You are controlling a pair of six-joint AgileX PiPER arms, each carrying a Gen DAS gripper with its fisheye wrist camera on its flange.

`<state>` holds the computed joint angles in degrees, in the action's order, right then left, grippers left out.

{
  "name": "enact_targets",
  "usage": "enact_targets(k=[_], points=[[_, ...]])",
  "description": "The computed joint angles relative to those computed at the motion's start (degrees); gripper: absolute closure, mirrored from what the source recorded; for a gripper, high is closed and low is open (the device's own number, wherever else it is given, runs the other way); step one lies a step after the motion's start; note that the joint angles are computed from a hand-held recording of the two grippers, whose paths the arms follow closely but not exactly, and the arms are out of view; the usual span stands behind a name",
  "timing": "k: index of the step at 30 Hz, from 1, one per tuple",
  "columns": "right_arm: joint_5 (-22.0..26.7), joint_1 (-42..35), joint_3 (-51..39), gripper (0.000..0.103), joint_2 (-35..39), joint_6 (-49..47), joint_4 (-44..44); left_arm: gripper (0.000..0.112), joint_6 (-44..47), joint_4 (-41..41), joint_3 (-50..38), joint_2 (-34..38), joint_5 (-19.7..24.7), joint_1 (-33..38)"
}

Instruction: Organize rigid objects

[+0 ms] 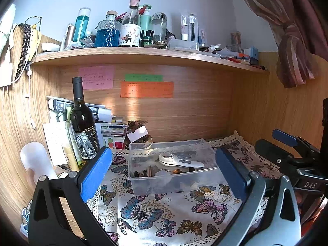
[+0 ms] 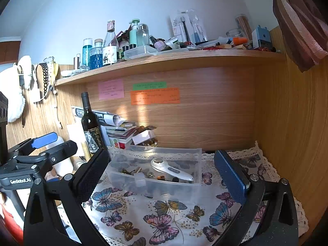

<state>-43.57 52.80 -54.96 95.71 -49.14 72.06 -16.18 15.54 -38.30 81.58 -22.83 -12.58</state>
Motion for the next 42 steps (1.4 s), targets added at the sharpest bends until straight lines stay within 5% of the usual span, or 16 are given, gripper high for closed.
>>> enact_targets(k=[42], points=[[0.15, -0.53, 0.06, 0.000, 0.51, 2.89, 0.38, 0.010, -3.54, 4.01, -1.05, 1.48, -1.70, 0.64]])
